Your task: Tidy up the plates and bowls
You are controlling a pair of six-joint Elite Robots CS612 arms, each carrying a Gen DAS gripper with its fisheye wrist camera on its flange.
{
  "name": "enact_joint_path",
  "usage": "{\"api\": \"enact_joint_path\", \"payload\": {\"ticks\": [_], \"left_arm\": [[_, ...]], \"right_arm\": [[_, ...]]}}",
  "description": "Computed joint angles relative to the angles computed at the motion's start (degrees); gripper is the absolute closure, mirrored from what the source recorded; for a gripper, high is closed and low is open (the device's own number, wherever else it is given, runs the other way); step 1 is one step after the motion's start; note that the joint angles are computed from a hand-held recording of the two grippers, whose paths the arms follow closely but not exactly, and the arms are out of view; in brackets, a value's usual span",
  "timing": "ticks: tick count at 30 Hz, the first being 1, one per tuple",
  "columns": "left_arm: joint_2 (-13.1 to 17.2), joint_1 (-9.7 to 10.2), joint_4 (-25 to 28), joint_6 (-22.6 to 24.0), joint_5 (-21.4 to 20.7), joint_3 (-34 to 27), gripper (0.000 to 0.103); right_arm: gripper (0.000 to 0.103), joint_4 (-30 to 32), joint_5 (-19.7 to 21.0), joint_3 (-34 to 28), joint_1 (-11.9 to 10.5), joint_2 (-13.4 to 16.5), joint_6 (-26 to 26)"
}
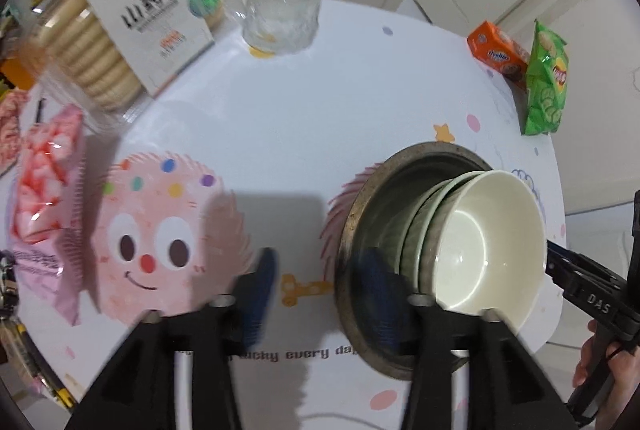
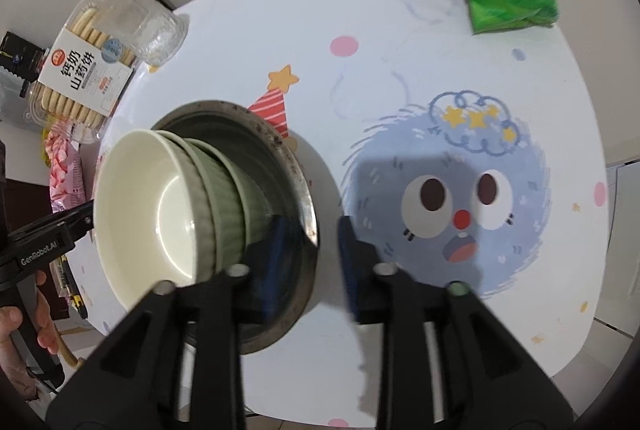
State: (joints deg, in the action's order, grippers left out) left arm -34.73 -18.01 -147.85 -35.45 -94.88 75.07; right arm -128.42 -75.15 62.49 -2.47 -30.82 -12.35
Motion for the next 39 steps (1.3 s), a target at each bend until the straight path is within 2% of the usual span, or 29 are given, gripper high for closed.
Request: {"api": "enact_joint_path", "payload": {"ticks": [1,2,6,8,10,12,15,18,20,22,25,30,36,39], "left_arm": [[-0.6,-0.15,-1.0,0.0,0.7,0.8,0.04],[-1.1,-0.35,-1.7,0.1,1.5,1.5,0.036],[-3.5,-1.53,-4.4,0.7,4.9,4.6,0.026],[-4.7,-2.18,-6.5,0.3,5.6,6.3,0.025],[-5.7,-2.68,-8.2,-0.4,5.6,7.7,0.023],[-6.6,-3.23,-8.5,-1.2,6.5,8.7,0.021],[-8.1,-4.14,-7.0,-2.2,7.7,10.0,0.02],[-9.0,-4.94,-5.2,-3.5,8.7,10.6,0.014],[-9.3,-5.02,-7.3,-3.1,6.8,11.6,0.013],[-9.7,-5.56,-7.0,-3.2,7.9,12.2,0.011],[-10.1,-6.31,-4.8,-4.1,10.9,12.5,0.001],[-10.5,-6.27,-8.5,-5.8,9.9,13.9,0.0],[-11.1,-6.82,-11.3,-5.7,11.9,15.1,0.0],[-11.4,-7.17,-11.3,-5.7,13.1,15.4,0.0]], "right_arm": [[0.045,-0.9,-0.1,0.7,-0.1,-0.5,0.2],[0.039,-2.0,0.0,1.7,-0.1,-1.1,0.4],[0.03,-5.4,0.5,5.4,-0.2,-3.8,-0.2],[0.02,-7.7,0.5,7.6,0.0,-5.3,-1.1],[0.02,-10.5,-0.4,9.7,0.4,-6.6,-1.1],[0.02,-13.1,0.5,12.0,0.4,-8.0,-1.6],[0.02,-16.0,0.6,15.1,0.7,-10.0,-4.0],[0.017,-19.0,0.8,18.3,1.0,-11.8,-5.2],[0.004,-20.5,0.8,20.0,1.2,-12.8,-4.6],[0.002,-21.5,0.6,21.0,1.3,-13.3,-4.5],[0.001,-24.4,0.0,22.5,1.4,-13.9,-4.2],[0.001,-26.0,-0.3,23.3,1.2,-14.5,-2.3],[0.001,-28.0,-0.3,24.3,1.0,-15.2,-3.1],[0.001,-28.5,-1.6,24.3,1.1,-15.3,-2.7]]}}
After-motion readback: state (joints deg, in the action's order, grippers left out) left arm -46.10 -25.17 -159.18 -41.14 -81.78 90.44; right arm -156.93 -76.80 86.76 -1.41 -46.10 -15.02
